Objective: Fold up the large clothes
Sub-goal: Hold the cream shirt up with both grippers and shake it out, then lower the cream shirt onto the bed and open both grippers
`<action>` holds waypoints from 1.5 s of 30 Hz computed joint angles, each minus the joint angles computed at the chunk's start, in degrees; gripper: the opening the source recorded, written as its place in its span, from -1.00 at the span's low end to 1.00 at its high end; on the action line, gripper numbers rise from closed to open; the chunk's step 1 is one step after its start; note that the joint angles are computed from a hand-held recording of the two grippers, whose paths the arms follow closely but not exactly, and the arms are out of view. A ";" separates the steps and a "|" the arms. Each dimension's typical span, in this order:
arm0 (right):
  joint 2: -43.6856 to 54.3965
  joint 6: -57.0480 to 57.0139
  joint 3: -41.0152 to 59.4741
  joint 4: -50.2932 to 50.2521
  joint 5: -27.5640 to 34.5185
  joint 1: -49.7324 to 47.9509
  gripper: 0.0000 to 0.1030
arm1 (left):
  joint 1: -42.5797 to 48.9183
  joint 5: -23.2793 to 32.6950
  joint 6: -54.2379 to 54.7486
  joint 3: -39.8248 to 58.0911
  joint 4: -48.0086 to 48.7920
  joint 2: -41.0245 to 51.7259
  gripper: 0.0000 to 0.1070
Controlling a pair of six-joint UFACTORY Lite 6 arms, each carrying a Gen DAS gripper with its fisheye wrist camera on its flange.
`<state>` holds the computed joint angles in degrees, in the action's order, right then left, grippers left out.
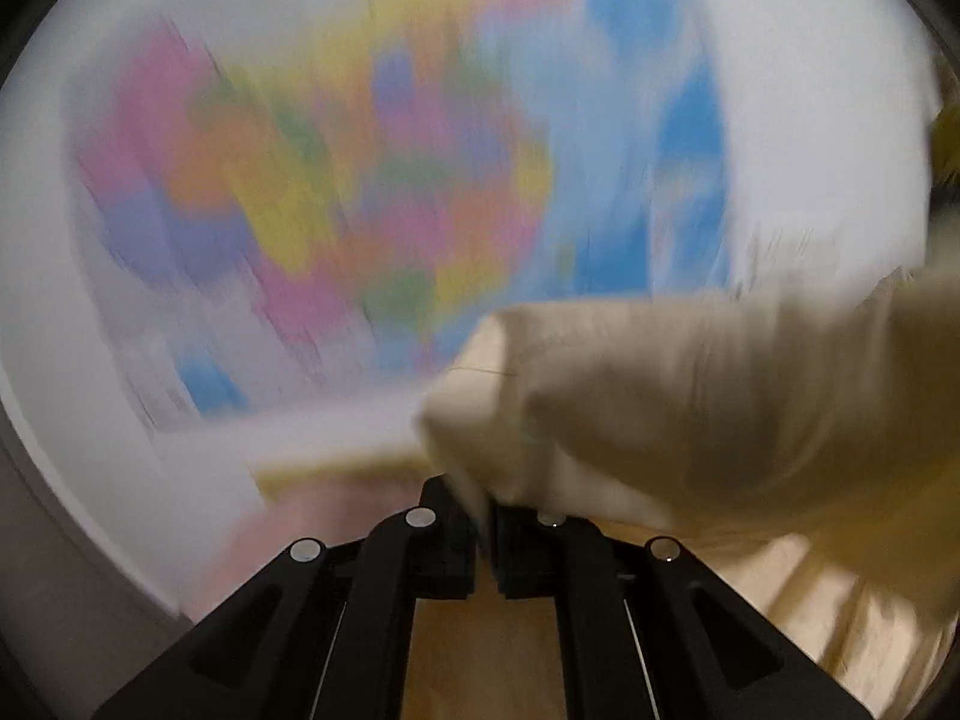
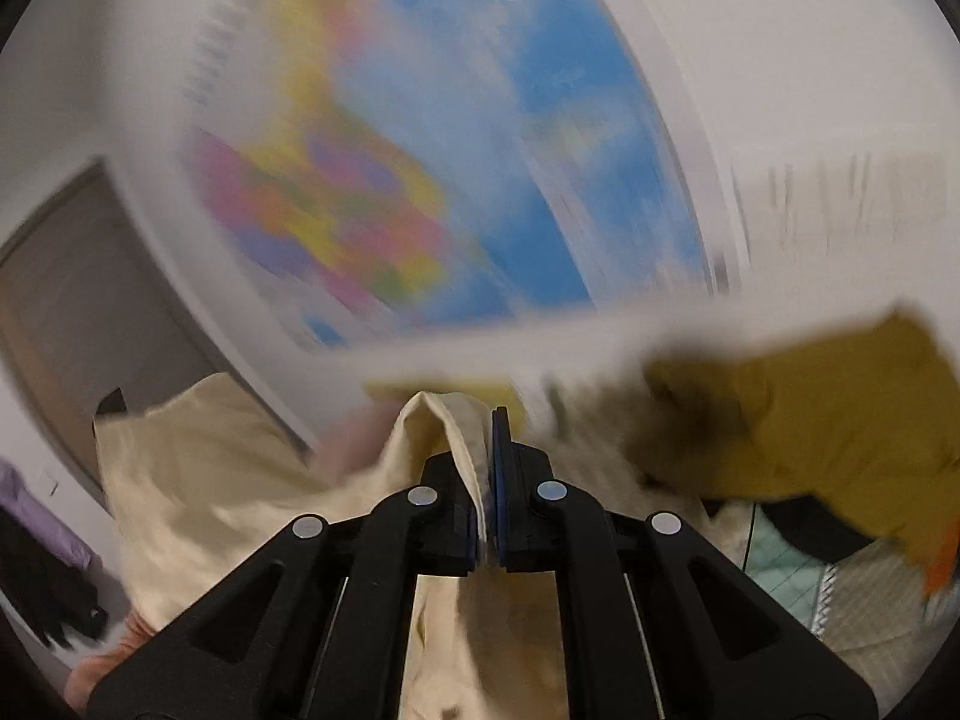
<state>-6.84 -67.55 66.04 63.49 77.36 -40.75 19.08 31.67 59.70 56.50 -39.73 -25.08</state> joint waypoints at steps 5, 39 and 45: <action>25.74 3.23 7.16 -0.24 -19.63 12.94 -0.91 | -10.26 -13.83 -16.36 7.56 13.45 29.28 -0.97; 41.97 25.07 26.55 -28.52 -50.64 37.87 -0.10 | -6.13 -3.20 -7.08 29.01 9.87 50.38 0.13; 18.59 -2.99 2.83 -2.89 -44.06 26.13 0.31 | 1.18 2.18 17.72 11.30 -6.33 34.00 0.31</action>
<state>11.75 -70.54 68.87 60.60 33.30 -14.62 20.26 33.85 77.42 67.80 -46.06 8.92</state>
